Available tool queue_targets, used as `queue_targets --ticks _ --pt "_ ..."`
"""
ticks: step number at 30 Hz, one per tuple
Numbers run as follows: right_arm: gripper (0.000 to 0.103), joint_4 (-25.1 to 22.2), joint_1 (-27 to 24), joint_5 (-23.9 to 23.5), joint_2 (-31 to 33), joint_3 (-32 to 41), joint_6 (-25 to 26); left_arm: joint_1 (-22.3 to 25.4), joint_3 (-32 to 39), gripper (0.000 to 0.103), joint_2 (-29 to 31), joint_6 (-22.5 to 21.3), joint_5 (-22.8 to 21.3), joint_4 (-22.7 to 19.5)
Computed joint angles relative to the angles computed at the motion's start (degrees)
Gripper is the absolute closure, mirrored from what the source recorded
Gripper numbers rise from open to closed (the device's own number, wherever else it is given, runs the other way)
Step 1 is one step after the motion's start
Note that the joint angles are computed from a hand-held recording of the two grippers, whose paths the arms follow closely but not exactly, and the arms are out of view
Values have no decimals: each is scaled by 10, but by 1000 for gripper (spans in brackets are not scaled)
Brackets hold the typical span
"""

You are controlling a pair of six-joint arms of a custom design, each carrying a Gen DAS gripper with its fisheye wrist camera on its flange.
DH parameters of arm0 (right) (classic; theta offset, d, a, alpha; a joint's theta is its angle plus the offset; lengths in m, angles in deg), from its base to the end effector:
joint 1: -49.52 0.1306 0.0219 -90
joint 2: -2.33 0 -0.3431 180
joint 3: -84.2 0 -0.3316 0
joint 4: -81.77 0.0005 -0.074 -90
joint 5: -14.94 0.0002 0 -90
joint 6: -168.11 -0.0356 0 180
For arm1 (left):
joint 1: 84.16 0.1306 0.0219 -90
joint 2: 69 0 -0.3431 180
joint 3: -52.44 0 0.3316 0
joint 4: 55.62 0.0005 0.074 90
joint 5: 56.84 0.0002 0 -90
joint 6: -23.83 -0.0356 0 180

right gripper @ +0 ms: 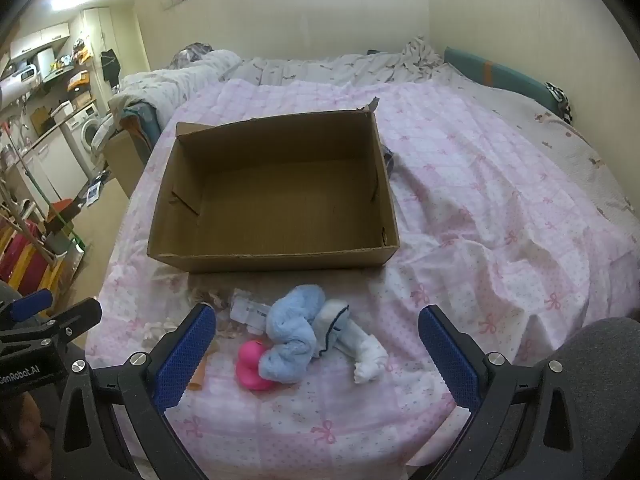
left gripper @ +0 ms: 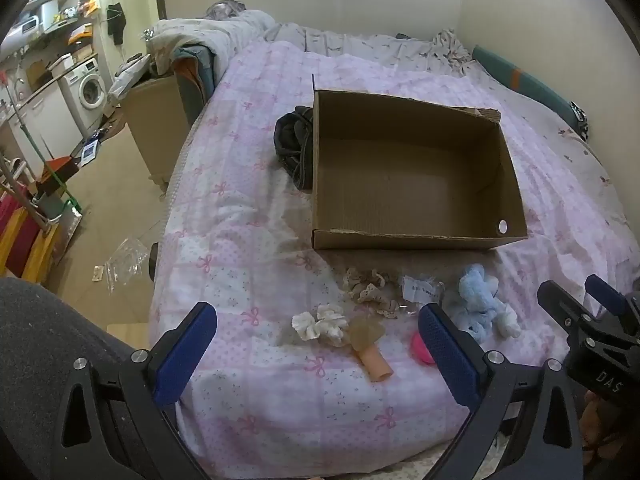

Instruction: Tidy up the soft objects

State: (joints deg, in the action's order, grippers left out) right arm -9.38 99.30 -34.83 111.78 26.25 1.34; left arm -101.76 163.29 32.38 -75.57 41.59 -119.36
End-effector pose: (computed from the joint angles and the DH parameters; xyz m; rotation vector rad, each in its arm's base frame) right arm 0.3277 0.3511 0.4273 0.6519 2.3351 -0.1821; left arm 0.4561 -0.1507 0.4327 0.6463 2.4359 -0.2433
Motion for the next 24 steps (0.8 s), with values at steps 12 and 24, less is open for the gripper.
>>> queue_targets --ticks 12,24 --pt "0 -1 1 1 -5 -6 -3 -2 -5 2 -4 4 -4 5" --pt "0 -3 1 3 -1 0 -4 -1 0 2 0 -1 -2 0"
